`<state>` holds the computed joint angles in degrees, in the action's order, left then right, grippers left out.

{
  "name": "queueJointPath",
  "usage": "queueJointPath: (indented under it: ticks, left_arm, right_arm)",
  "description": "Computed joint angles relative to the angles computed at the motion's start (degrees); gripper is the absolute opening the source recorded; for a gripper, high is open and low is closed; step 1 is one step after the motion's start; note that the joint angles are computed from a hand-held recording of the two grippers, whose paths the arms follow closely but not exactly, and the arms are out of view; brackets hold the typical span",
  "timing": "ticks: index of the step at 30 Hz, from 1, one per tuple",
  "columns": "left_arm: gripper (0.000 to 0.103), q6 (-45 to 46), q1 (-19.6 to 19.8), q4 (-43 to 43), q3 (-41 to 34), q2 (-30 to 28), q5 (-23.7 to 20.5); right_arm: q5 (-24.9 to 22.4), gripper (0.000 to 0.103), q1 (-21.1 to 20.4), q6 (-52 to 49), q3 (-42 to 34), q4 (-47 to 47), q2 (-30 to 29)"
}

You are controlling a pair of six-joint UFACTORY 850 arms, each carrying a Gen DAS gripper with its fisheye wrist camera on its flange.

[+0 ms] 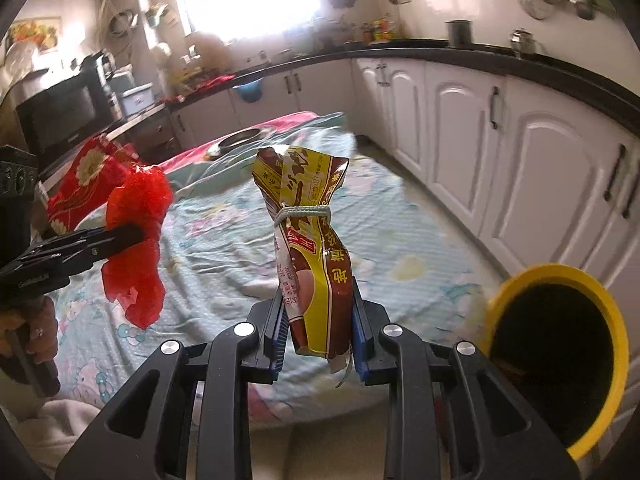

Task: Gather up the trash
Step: 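Carry the red bags and snack bag over the bin with both tools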

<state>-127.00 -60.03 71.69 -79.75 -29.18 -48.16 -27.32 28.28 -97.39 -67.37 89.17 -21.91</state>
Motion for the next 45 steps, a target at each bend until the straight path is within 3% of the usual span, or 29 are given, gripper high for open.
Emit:
queueJointPath:
  ticks: [23, 35, 45]
  left_arm:
    - [0.028, 16.3, 2.4, -1.2, -20.8, -13.0, 7.6]
    - [0.028, 29.0, 3.2, -6.6, -38.4, -23.4, 10.0]
    - [0.028, 46.2, 4.2, -19.4, -59.8, -36.7, 8.8]
  right_arm:
    - [3.2, 0.025, -14.4, -5.9, 5.8, 14.7, 4.1]
    - [3.4, 0.025, -17.6, -9.8, 7.0, 21.0, 4.6]
    - [2.8, 0.025, -20.3, -9.7, 8.0, 23.1, 4.0]
